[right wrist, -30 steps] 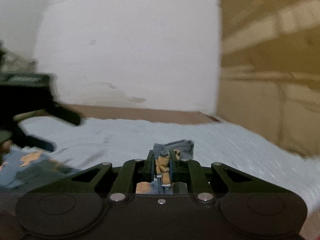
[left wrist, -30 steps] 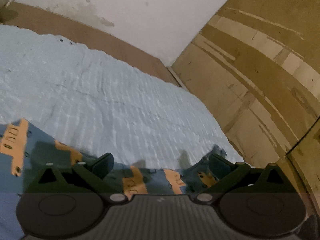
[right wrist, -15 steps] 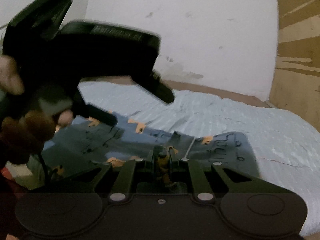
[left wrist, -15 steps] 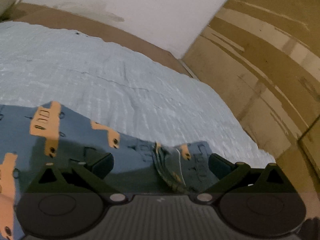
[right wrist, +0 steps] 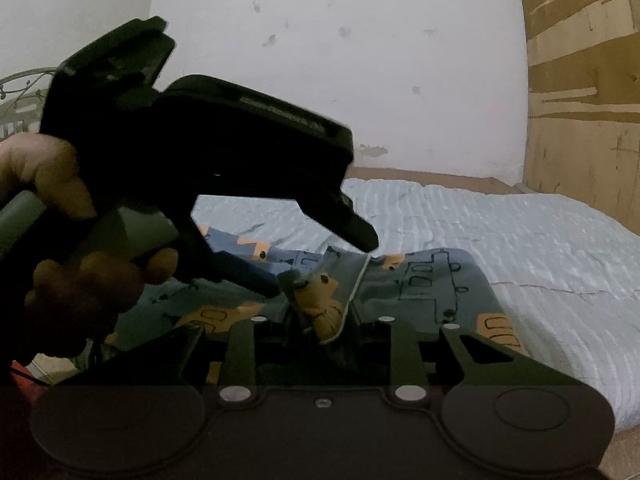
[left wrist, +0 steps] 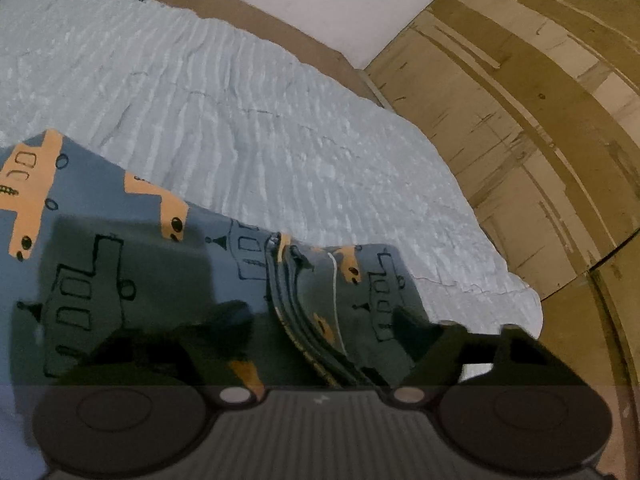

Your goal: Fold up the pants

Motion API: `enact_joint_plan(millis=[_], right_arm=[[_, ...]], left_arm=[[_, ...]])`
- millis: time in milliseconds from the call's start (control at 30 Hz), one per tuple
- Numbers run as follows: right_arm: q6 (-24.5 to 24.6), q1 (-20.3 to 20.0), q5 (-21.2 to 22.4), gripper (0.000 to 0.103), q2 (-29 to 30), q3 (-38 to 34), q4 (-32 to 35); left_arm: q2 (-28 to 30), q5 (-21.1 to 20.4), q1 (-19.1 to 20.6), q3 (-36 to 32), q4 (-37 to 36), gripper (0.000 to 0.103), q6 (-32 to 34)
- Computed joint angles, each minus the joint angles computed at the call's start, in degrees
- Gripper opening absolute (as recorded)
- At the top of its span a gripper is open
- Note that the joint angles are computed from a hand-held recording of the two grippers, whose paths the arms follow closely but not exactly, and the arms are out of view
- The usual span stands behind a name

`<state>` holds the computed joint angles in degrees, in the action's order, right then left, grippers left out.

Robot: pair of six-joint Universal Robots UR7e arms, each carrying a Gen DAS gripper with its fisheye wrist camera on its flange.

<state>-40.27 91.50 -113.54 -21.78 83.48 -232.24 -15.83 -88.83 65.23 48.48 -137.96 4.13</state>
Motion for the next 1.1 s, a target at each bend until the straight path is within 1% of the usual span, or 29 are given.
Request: enact_joint_plan(millis=[67, 100, 133, 167, 200, 300, 367, 400, 500, 733, 800, 900, 1000, 1100], right_arm=[[-0.31, -0.21, 0.46, 0.027, 0.10, 0.21, -0.28], [-0.40, -0.27, 0.63, 0.026, 0.03, 0.44, -0.35], [-0.49, -0.33, 0.75, 0.025, -0.02, 0.55, -0.31], [-0.56, -0.37, 0.82, 0.023, -0.09, 0.70, -0.38], [-0.54, -0.44, 0.92, 0.023, -0.19, 0.83, -0.36], [-0.49, -0.47, 0.97, 0.023, -0.30, 1.09, -0.43], [-0.81, -0.44, 0.89, 0.023, -0.23, 1.02, -0.47], [-0.87, -0.44, 0.88, 0.023, -0.20, 0.98, -0.50], [-0.93, -0.42, 0.91, 0.023, -0.15, 0.82, -0.44], [-1.69, 0.19, 1.89, 0.019, -0.69, 1.50, -0.78], [-1.98, 0.55, 2.52, 0.019, -0.79, 1.50, -0.85], [-1.94, 1.12, 3.77, 0.018, -1.13, 1.53, 0.22], [-1.94, 1.79, 5.47, 0.018, -1.56, 1.41, 2.87], [-1.54, 2.36, 7.74, 0.018, -1.72, 0.84, 7.09]], left_arm=[[0.30, 1.60, -0.22, -0.38, 0.31, 0.059, -2.66], [0.19, 2.71, -0.36, 0.22, -0.52, 0.054, -3.81], [-0.15, 3.76, -0.53, 1.36, -1.79, 0.047, -4.47], [-0.32, 4.49, -0.59, 2.05, -2.74, 0.044, -4.57], [-0.58, 4.84, -0.66, 2.99, -3.80, 0.043, -4.57], [-0.95, 4.28, -0.71, 3.82, -3.77, 0.037, -4.80], [-0.97, 3.82, -0.77, 3.72, -3.11, 0.028, -4.90], [-1.10, 4.21, -0.92, 4.13, -3.60, 0.026, -5.12], [-1.65, 5.35, -1.44, 5.97, -6.22, 0.013, -5.70], [-4.86, 8.68, -3.24, 12.42, -14.20, 0.010, -2.11], [-5.86, 9.28, -3.59, 13.76, -15.76, 0.010, -1.26], [-7.68, 11.27, -4.04, 15.77, -17.49, 0.010, -0.08], [-9.59, 14.07, -4.29, 17.29, -18.28, 0.010, 0.39], [-11.15, 17.13, -4.11, 18.11, -18.59, 0.010, 1.11]])
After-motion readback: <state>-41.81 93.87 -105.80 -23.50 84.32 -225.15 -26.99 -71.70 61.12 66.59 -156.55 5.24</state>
